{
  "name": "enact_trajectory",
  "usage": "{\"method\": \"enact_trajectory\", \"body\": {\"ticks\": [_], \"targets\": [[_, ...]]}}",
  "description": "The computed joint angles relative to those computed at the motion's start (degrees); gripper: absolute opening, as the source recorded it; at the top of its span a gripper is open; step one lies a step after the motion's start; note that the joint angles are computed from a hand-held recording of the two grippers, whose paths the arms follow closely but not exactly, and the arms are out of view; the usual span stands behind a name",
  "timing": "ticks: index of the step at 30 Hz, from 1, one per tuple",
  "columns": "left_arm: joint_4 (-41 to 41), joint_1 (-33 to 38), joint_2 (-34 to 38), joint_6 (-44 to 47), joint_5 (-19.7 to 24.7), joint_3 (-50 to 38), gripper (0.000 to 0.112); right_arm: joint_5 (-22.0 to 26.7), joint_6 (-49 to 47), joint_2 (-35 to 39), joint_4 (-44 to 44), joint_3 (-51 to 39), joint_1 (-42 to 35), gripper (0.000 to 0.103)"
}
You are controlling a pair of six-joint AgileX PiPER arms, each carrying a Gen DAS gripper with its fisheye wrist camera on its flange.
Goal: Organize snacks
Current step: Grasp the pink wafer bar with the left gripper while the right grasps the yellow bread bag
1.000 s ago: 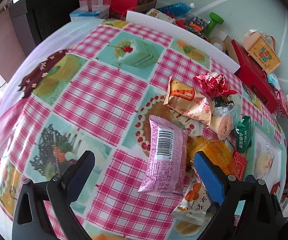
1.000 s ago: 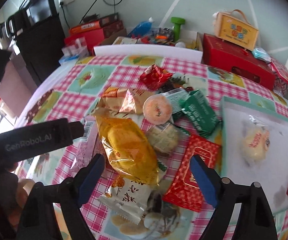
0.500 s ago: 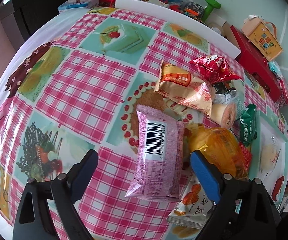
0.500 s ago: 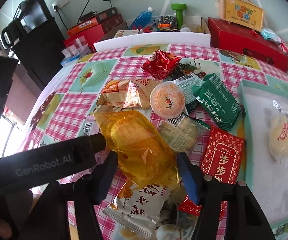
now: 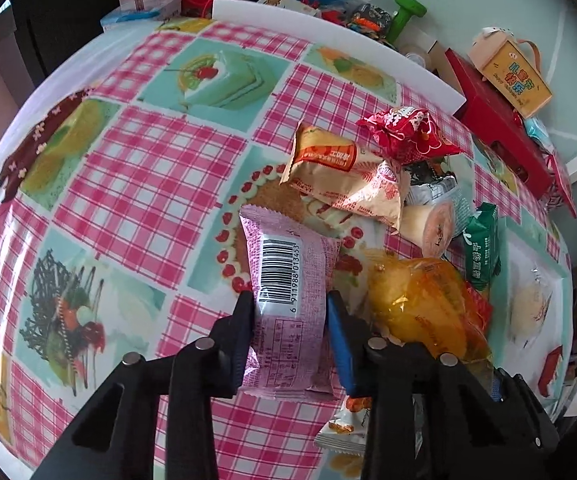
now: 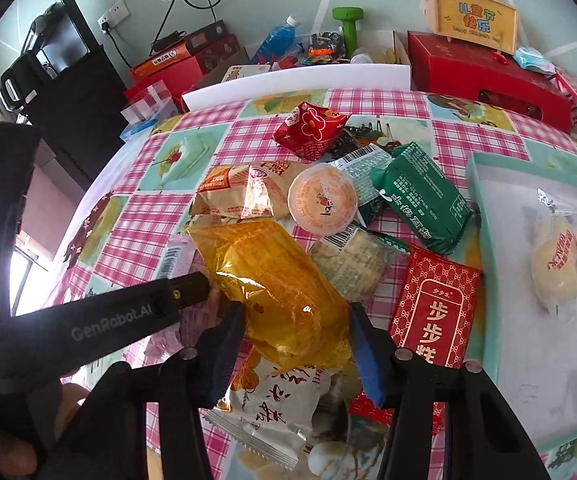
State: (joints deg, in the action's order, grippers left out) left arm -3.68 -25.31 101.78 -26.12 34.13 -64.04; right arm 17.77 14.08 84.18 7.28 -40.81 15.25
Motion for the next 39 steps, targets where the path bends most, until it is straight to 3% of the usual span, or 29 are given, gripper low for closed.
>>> {"method": "enact_trajectory", "body": {"ticks": [14, 27, 35, 39], "targets": [[5.14, -0.17, -5.67, -6.48, -1.68, 2.25, 0.035, 0.38, -1.34, -3.14, 1.49, 1.09, -0.55, 0.051], [11.57, -3.09, -10.62, -14.69, -0.62, 2.46, 0.035, 1.62, -8.83, -11.22, 9.35, 3.72, -4.76, 0.05], [22.29, -9.18, -12.26, -24.62, 0.5, 0.48, 0.035, 3.71, -15.28, -16.42, 15.69, 5.53, -11.13, 0.05], [25.3, -13.0, -11.11, -26.04, 1.09, -2.13, 0.035, 5.97, -20.08, -19.96, 19.09, 6.53, -18.9, 0.05]]}}
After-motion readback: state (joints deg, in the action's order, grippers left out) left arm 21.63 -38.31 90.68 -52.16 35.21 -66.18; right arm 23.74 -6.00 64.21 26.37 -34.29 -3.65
